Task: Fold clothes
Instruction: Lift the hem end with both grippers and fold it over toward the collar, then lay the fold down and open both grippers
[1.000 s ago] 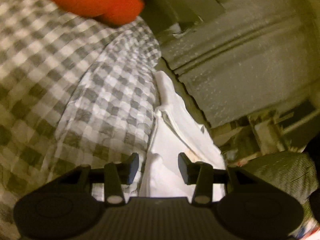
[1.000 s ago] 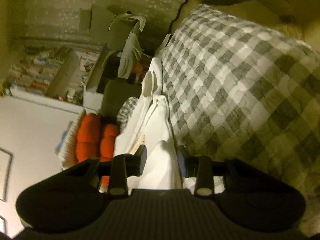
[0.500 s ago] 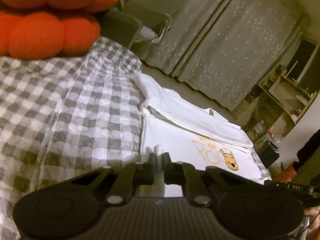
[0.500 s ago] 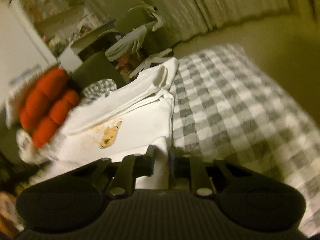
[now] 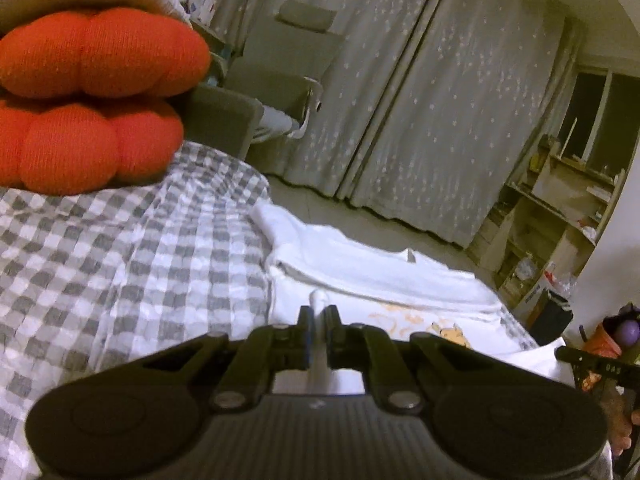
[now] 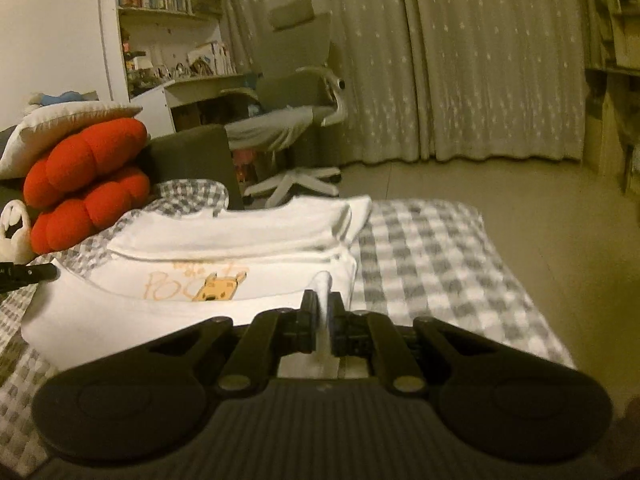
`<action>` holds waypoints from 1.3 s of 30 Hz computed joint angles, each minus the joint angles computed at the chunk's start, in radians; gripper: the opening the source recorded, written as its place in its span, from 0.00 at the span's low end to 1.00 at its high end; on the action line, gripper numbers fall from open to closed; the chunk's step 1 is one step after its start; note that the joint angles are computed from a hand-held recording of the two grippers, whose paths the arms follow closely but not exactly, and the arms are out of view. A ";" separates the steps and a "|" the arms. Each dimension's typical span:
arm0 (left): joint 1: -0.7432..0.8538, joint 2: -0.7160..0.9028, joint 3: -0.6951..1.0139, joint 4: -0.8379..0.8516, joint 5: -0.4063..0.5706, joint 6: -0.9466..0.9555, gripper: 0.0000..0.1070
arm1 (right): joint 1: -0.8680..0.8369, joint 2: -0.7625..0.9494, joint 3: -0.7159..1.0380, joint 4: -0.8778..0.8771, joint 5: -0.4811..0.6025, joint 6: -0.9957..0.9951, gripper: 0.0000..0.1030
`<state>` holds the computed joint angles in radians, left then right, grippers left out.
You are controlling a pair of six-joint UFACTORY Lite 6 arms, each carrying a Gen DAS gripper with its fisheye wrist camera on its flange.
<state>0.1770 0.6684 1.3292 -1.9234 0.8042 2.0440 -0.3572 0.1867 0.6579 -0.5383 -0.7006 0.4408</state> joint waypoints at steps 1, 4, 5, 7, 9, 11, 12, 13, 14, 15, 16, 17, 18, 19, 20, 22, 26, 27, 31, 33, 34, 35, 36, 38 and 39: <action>-0.006 0.008 0.016 -0.007 -0.008 -0.007 0.05 | 0.004 0.009 0.015 0.012 0.001 -0.010 0.06; -0.025 0.040 0.074 -0.021 -0.036 -0.038 0.05 | 0.017 0.039 0.062 0.047 0.002 -0.040 0.06; -0.031 0.055 0.099 -0.024 -0.047 -0.052 0.05 | 0.020 0.061 0.091 0.054 0.007 -0.046 0.06; -0.044 0.087 0.153 -0.026 -0.068 -0.089 0.05 | 0.023 0.112 0.153 0.067 0.017 -0.054 0.06; -0.058 0.122 0.212 -0.024 -0.091 -0.128 0.05 | 0.026 0.161 0.207 0.075 0.029 -0.053 0.06; -0.074 0.156 0.268 -0.018 -0.117 -0.154 0.05 | 0.029 0.208 0.263 0.081 0.042 -0.051 0.06; -0.082 0.173 0.297 -0.013 -0.131 -0.167 0.05 | 0.031 0.232 0.289 0.083 0.053 -0.053 0.06; -0.091 0.190 0.324 -0.006 -0.145 -0.178 0.05 | 0.034 0.254 0.315 0.085 0.064 -0.054 0.06; -0.100 0.206 0.350 0.001 -0.160 -0.190 0.05 | 0.035 0.275 0.338 0.085 0.076 -0.055 0.06; -0.109 0.224 0.376 0.012 -0.178 -0.201 0.05 | 0.038 0.294 0.361 0.085 0.090 -0.056 0.06; -0.118 0.242 0.402 0.025 -0.196 -0.213 0.05 | 0.040 0.315 0.385 0.086 0.103 -0.058 0.06; -0.124 0.264 0.431 0.041 -0.213 -0.229 0.05 | 0.042 0.336 0.407 0.088 0.115 -0.060 0.06; -0.129 0.279 0.448 0.045 -0.226 -0.236 0.05 | 0.042 0.346 0.412 0.092 0.118 -0.063 0.06; -0.135 0.294 0.464 0.049 -0.239 -0.242 0.05 | 0.042 0.358 0.420 0.096 0.120 -0.064 0.06; -0.136 0.314 0.485 0.060 -0.249 -0.255 0.05 | 0.042 0.370 0.427 0.099 0.122 -0.065 0.06; -0.140 0.342 0.513 0.086 -0.273 -0.282 0.06 | 0.041 0.382 0.431 0.099 0.130 -0.058 0.06; -0.131 0.353 0.512 0.113 -0.275 -0.325 0.10 | 0.042 0.386 0.420 0.100 0.145 -0.059 0.07; -0.129 0.338 0.494 0.104 -0.276 -0.320 0.15 | 0.042 0.375 0.408 0.105 0.144 -0.065 0.09; -0.117 0.220 0.341 -0.047 -0.262 -0.148 0.26 | 0.040 0.311 0.347 0.116 0.138 -0.083 0.16; -0.104 0.153 0.254 -0.091 -0.213 -0.083 0.27 | 0.034 0.267 0.311 0.085 0.126 -0.067 0.16; -0.100 0.120 0.210 -0.103 -0.190 -0.050 0.27 | 0.032 0.242 0.290 0.065 0.118 -0.056 0.17; -0.097 0.087 0.168 -0.110 -0.167 -0.019 0.27 | 0.036 0.214 0.269 0.040 0.117 -0.044 0.17; -0.099 0.056 0.128 -0.108 -0.149 0.008 0.27 | 0.046 0.187 0.248 0.013 0.115 -0.030 0.17; -0.110 0.006 0.059 -0.101 -0.124 0.056 0.27 | 0.066 0.135 0.208 -0.041 0.113 -0.002 0.20; -0.119 -0.012 0.029 -0.099 -0.116 0.081 0.27 | 0.083 0.117 0.194 -0.067 0.117 0.018 0.26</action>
